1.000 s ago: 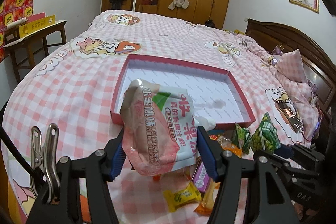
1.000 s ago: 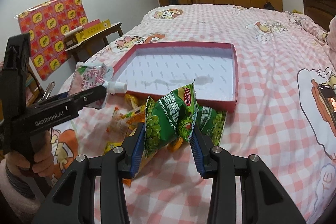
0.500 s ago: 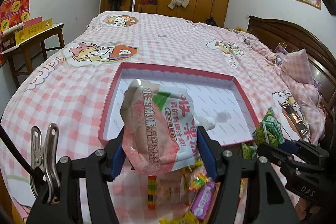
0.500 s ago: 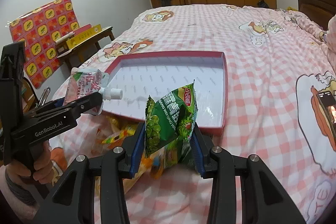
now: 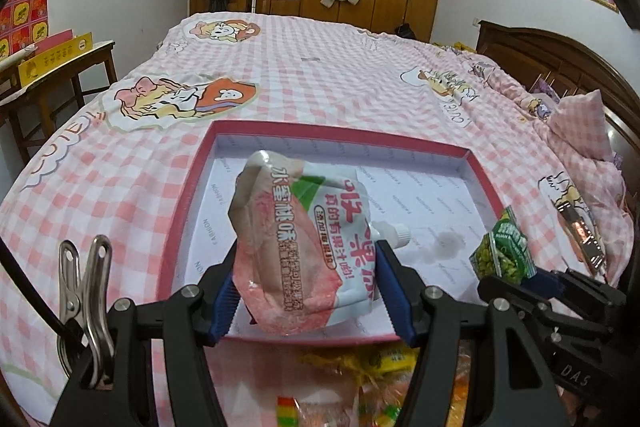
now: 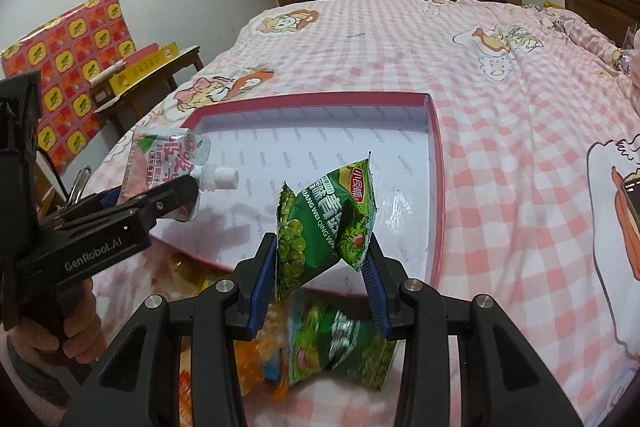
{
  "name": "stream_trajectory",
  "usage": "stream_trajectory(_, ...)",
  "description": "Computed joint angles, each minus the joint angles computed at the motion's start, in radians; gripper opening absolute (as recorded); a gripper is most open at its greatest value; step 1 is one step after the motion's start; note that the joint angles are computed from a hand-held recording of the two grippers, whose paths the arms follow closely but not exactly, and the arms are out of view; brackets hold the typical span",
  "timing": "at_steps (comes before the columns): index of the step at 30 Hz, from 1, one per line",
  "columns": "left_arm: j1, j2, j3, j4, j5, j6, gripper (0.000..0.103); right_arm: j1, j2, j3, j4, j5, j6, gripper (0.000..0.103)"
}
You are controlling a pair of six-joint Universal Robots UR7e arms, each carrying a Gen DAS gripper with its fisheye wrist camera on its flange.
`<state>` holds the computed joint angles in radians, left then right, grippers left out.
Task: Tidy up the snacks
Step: 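Carry the juice pouch and green pea bag over the white tray with both grippers, then open both grippers to drop the pouch and pea bag into the tray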
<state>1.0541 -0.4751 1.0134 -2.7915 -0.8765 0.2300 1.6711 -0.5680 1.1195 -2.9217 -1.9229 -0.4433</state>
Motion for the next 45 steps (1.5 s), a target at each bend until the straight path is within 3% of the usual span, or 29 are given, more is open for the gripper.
stream_trajectory(11, 0.032, 0.079, -0.133, 0.100, -0.003, -0.036, 0.065, -0.014, 0.067, -0.105, 0.065, -0.013, 0.012, 0.042)
stream_trajectory(28, 0.038, 0.103, -0.171, 0.093, -0.018, -0.029, 0.066, -0.009, 0.117, -0.170, 0.037, -0.050, -0.034, 0.043)
stream_trajectory(32, 0.037, 0.099, -0.166, 0.104, -0.014, -0.037, 0.067, -0.012, 0.114, -0.163, 0.033, -0.036, -0.037, 0.048)
stream_trajectory(38, 0.035, 0.077, -0.146, 0.131, -0.024, -0.066, 0.069, -0.010, 0.108, -0.146, 0.012, -0.025, -0.045, 0.066)
stream_trajectory(45, 0.023, 0.033, -0.091, 0.081, -0.015, -0.077, 0.074, -0.016, 0.082, -0.110, -0.018, -0.002, -0.014, 0.068)
